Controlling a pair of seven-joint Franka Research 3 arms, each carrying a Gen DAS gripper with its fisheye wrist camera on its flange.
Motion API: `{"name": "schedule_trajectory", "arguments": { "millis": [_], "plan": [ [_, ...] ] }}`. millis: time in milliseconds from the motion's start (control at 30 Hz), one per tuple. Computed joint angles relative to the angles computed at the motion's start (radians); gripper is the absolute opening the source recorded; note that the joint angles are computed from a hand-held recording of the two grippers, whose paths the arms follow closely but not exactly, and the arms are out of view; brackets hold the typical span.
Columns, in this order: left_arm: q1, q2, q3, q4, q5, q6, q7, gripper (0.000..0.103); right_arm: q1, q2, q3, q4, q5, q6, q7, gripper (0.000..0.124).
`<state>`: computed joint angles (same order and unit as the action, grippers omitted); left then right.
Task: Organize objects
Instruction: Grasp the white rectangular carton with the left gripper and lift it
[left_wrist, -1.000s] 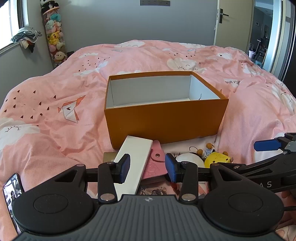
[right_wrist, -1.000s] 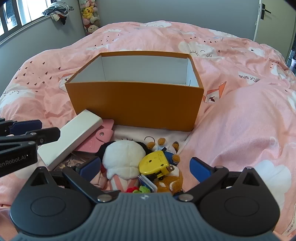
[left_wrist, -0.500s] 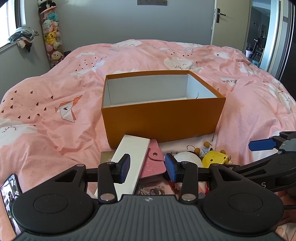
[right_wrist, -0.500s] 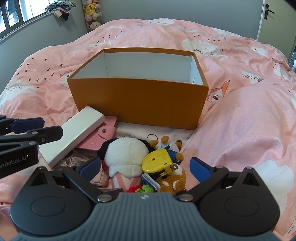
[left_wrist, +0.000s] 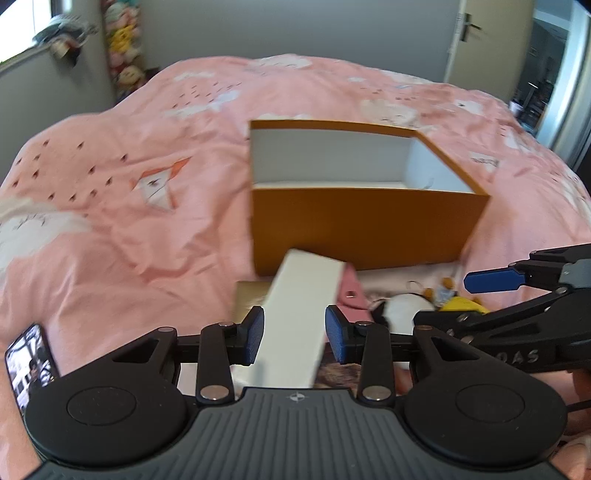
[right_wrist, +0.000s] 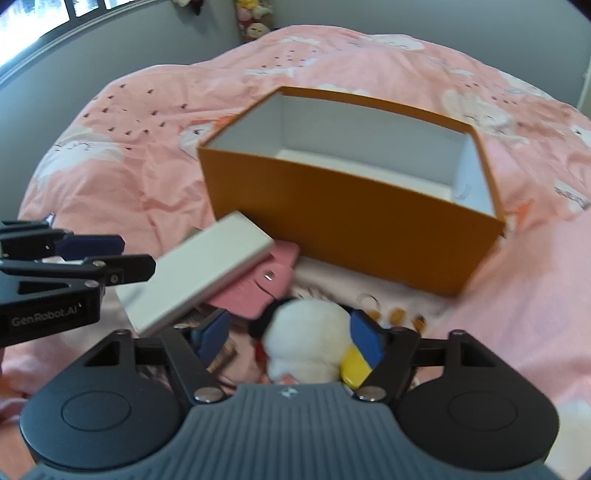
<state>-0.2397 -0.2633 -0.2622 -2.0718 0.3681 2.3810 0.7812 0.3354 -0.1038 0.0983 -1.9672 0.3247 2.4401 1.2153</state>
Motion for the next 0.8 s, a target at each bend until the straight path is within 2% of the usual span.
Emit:
{"name": "schedule_trajectory", "arguments": {
  "millis": [167, 300, 433, 500, 633, 800],
  "plan": [
    [0.001, -0.017, 0.036, -0.028, -0.082, 0.009, 0.027, 0.037, 0.013, 0.074, 0.004, 0.09, 0.045, -0.053, -0.039, 0.057],
    [0.0, -0.008, 0.05, -0.042, -0.135, 0.037, 0.065, 0.037, 0.019, 0.129, 0.011, 0.15, 0.074, -0.093, -0.039, 0.052],
    [-0.01, 0.009, 0.06, -0.048, -0.19, 0.063, 0.145, 0.037, 0.023, 0.167, 0.015, 0.18, 0.072, -0.121, -0.035, 0.03],
    [-0.004, 0.02, 0.049, -0.043, -0.173, 0.066, 0.158, 0.038, 0.026, 0.178, 0.015, 0.183, 0.051, -0.116, -0.023, 0.025],
    [0.004, 0.047, 0.018, -0.023, -0.078, 0.063, 0.171, 0.039, 0.024, 0.185, 0.014, 0.179, 0.041, -0.103, -0.026, 0.023],
    [-0.014, 0.106, -0.008, 0.035, -0.001, -0.014, 0.209, 0.042, 0.023, 0.189, 0.011, 0.173, 0.025, -0.081, -0.017, 0.023]
  ]
}}
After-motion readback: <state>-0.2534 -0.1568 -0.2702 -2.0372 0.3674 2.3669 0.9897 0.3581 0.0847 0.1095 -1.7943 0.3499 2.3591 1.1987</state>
